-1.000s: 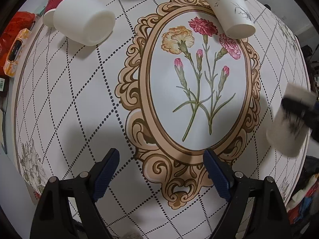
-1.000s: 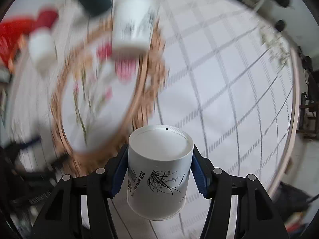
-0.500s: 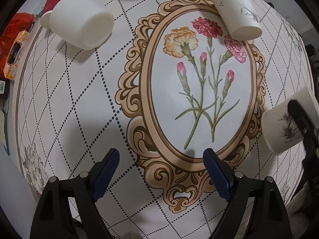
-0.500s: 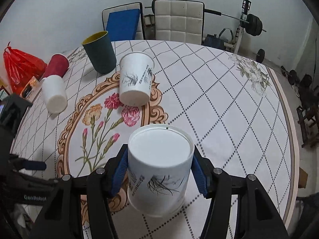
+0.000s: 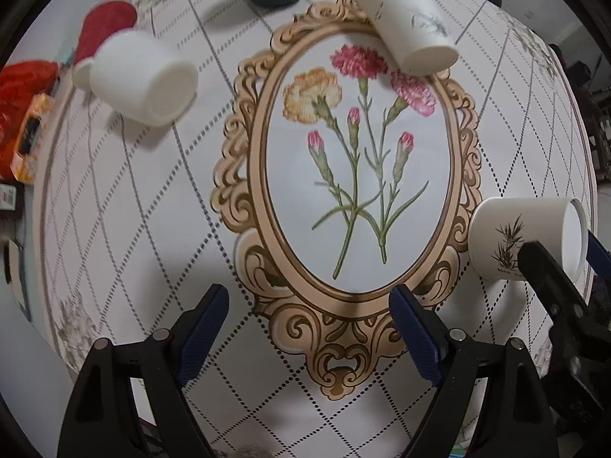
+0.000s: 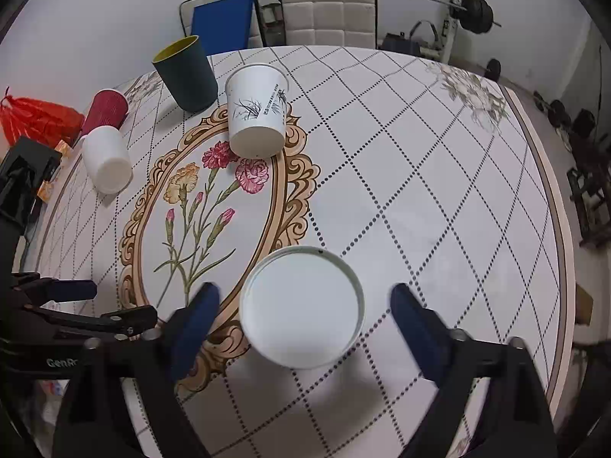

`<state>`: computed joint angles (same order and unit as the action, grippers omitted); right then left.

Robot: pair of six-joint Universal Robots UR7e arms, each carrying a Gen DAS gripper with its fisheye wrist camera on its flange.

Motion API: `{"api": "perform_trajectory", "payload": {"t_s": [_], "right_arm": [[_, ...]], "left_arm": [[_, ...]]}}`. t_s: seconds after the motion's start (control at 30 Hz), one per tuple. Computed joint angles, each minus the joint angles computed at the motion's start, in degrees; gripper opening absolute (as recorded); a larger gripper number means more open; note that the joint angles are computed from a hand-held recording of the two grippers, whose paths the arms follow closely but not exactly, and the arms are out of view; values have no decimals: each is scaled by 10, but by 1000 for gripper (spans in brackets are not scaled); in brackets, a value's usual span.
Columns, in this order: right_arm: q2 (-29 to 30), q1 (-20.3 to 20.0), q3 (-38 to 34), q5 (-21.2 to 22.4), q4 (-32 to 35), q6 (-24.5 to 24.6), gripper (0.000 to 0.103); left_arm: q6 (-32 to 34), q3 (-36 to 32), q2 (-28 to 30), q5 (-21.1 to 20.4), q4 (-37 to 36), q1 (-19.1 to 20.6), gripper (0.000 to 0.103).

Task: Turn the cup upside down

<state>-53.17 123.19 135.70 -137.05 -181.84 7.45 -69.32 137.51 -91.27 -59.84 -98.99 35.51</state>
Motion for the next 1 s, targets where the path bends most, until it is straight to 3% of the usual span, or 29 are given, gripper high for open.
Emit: {"api": "perform_trajectory", "payload": {"t_s": [0.03, 0.1, 0.27, 0.43, 0.67, 0.8, 1.0], "right_arm": [[-8, 2, 0, 3, 17, 21, 96], [-22, 13, 1, -7, 51, 65, 97], [-70, 69, 7, -73, 146, 188, 99], [-148, 128, -7, -111, 397, 392, 99], [-226, 207, -49, -101, 667, 572, 99], [-262, 264, -78, -89, 760, 624, 99], [-269, 370, -173, -78, 972, 740, 99]], "left_arm": [[-12, 0, -2, -1, 12, -17, 86], [-22, -7, -5, 10, 41, -38, 100], [-38, -17, -29, 14, 88, -94, 100], [-55, -39, -49, 16, 129, -150, 100], [-126, -67, -82, 15, 216, -255, 100], [-196, -107, -77, 8, 287, -325, 100], [-300, -173, -62, -13, 374, -418, 100]]}}
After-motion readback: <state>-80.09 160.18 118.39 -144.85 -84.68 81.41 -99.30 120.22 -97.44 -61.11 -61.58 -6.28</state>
